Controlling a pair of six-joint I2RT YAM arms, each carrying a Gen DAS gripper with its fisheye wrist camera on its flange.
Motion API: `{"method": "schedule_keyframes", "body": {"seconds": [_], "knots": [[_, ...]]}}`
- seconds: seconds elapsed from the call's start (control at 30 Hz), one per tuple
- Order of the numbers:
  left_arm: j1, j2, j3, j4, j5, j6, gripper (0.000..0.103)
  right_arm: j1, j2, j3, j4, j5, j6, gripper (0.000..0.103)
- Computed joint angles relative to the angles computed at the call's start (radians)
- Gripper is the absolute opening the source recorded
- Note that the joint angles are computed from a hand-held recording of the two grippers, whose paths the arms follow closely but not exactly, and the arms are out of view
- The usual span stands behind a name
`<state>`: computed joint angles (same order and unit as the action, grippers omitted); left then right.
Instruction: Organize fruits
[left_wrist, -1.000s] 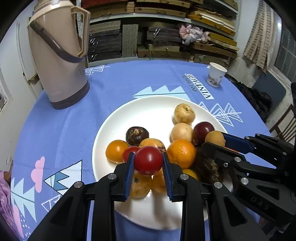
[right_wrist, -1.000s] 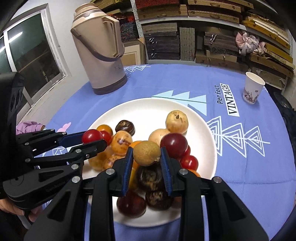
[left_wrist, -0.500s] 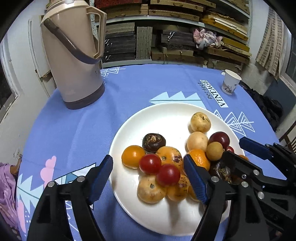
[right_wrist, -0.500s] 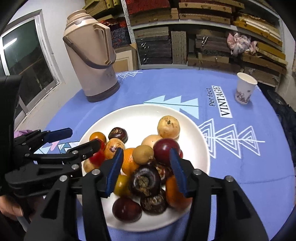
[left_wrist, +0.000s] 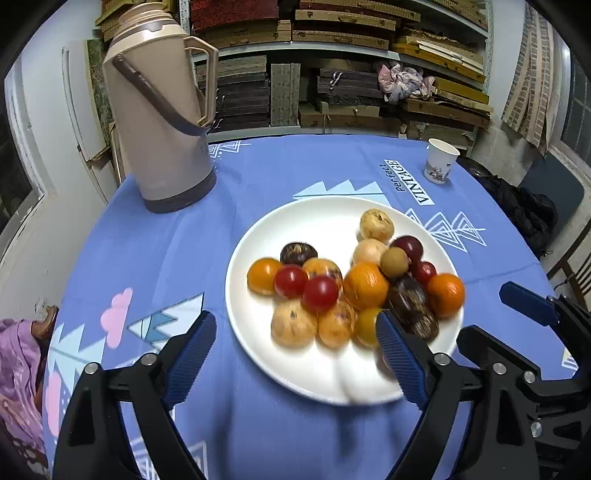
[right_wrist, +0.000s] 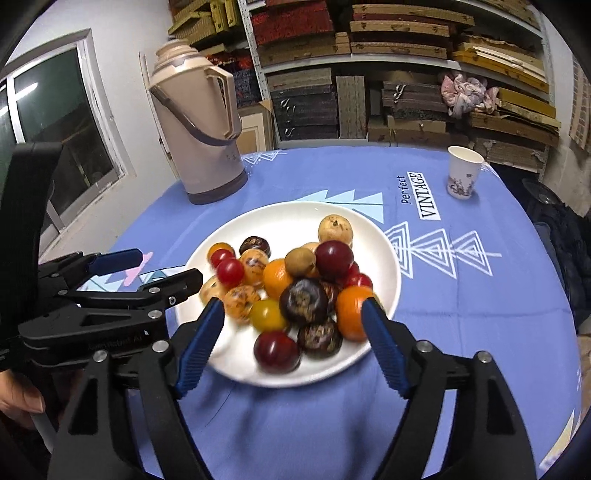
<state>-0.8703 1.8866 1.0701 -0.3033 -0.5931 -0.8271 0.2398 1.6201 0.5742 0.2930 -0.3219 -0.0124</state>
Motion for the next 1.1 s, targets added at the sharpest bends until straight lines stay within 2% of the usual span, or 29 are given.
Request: {"method": "schedule_keyframes", "body": {"seconds": [0.03, 0.23, 0.3, 0.5, 0.67, 0.77, 0.93, 1.1], "knots": [[-0.022, -0.006, -0.004, -0.025, -0.026, -0.037, 0.097, -0.003, -0.023, -0.022, -0.003, -0.005, 0.001, 0.075], [-0.117, -0.064, -0.072, -0.058, -0.065, -0.142, 0.098, 0.007, -0.202, -0.184, -0.02, -0.001, -0.014, 0.075], [-0.161, -0.08, -0.089, -0.083, -0.081, -0.194, 0.098, 0.01, -0.272, -0.245, -0.022, 0.002, -0.015, 0.078], [-0.248, -0.116, -0.122, -0.137, -0.101, -0.311, 0.099, 0.039, -0.401, -0.345, -0.056, 0.023, -0.017, 0.08], [-0.297, -0.12, -0.129, -0.178, -0.107, -0.386, 0.099, 0.038, -0.454, -0.377, -0.077, 0.019, -0.012, 0.08], [-0.302, -0.137, -0.159, -0.144, -0.086, -0.394, 0.099, 0.042, -0.473, -0.39, -0.083, 0.022, -0.013, 0.08], [-0.325, -0.14, -0.176, -0.119, -0.119, -0.4, 0.099, 0.051, -0.46, -0.393, -0.071, 0.025, -0.007, 0.08], [-0.359, -0.084, -0.108, -0.216, -0.187, -0.437, 0.099, 0.067, -0.449, -0.395, -0.061, 0.041, -0.002, 0.08]]}}
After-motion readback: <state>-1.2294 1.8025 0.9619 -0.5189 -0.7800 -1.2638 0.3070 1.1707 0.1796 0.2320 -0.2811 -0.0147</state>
